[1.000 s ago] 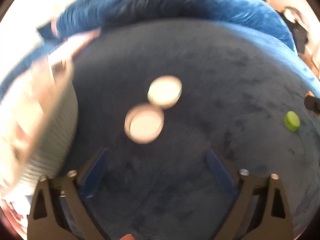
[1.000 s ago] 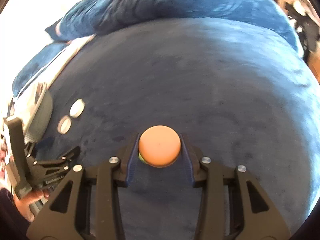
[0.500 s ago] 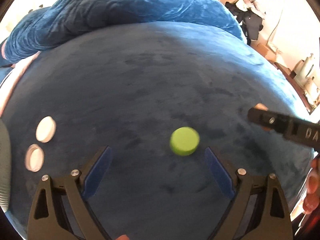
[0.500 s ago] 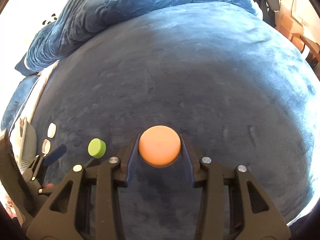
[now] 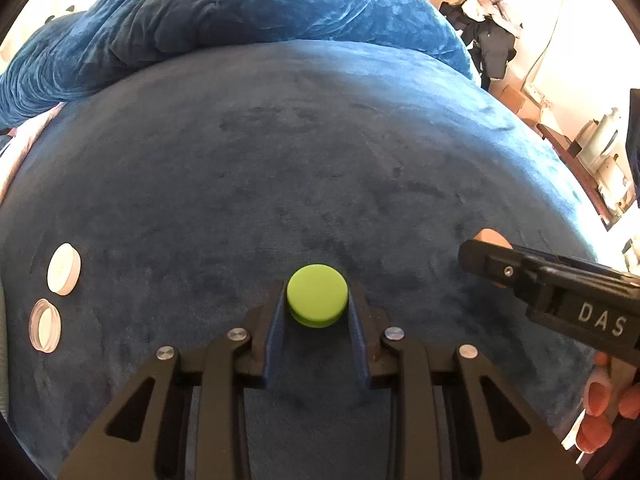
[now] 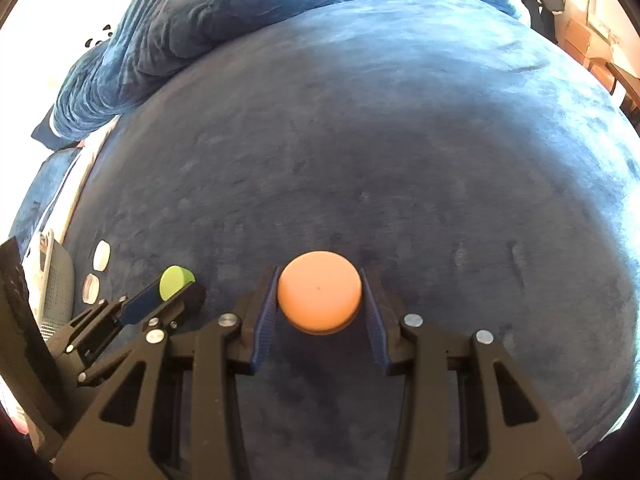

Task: Organize objects
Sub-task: 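Carry the green cap in the left tool while the right tool carries the orange cap to the basket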

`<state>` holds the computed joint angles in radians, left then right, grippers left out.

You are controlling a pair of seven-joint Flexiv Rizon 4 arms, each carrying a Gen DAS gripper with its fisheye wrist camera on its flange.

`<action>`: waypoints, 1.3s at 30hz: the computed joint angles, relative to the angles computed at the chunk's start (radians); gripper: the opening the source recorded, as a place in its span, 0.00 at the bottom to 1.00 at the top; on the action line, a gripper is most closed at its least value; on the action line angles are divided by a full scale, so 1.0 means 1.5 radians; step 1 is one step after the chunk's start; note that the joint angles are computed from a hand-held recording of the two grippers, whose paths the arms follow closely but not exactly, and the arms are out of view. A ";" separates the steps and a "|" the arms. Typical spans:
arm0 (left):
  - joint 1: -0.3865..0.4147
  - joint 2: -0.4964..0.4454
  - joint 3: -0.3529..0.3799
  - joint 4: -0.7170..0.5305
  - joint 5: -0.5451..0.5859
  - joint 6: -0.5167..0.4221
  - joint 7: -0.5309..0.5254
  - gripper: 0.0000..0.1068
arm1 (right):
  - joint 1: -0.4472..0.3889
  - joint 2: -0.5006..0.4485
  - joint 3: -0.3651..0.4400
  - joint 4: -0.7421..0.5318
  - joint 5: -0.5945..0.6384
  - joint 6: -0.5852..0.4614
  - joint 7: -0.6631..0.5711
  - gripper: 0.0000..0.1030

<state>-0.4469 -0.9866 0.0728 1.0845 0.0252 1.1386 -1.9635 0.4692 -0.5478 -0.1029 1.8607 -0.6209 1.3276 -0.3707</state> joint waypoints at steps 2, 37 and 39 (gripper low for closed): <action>0.000 0.006 0.000 0.007 0.001 0.000 0.000 0.28 | 0.004 0.000 -0.001 -0.002 -0.003 -0.006 0.000 0.40; 0.019 0.340 0.188 0.361 0.230 0.043 -0.290 0.28 | 0.080 -0.244 0.170 -0.534 0.139 -0.200 -0.322 0.40; 0.034 0.369 0.188 0.384 0.250 0.031 -0.306 0.28 | 0.086 -0.278 0.194 -0.605 0.167 -0.244 -0.374 0.40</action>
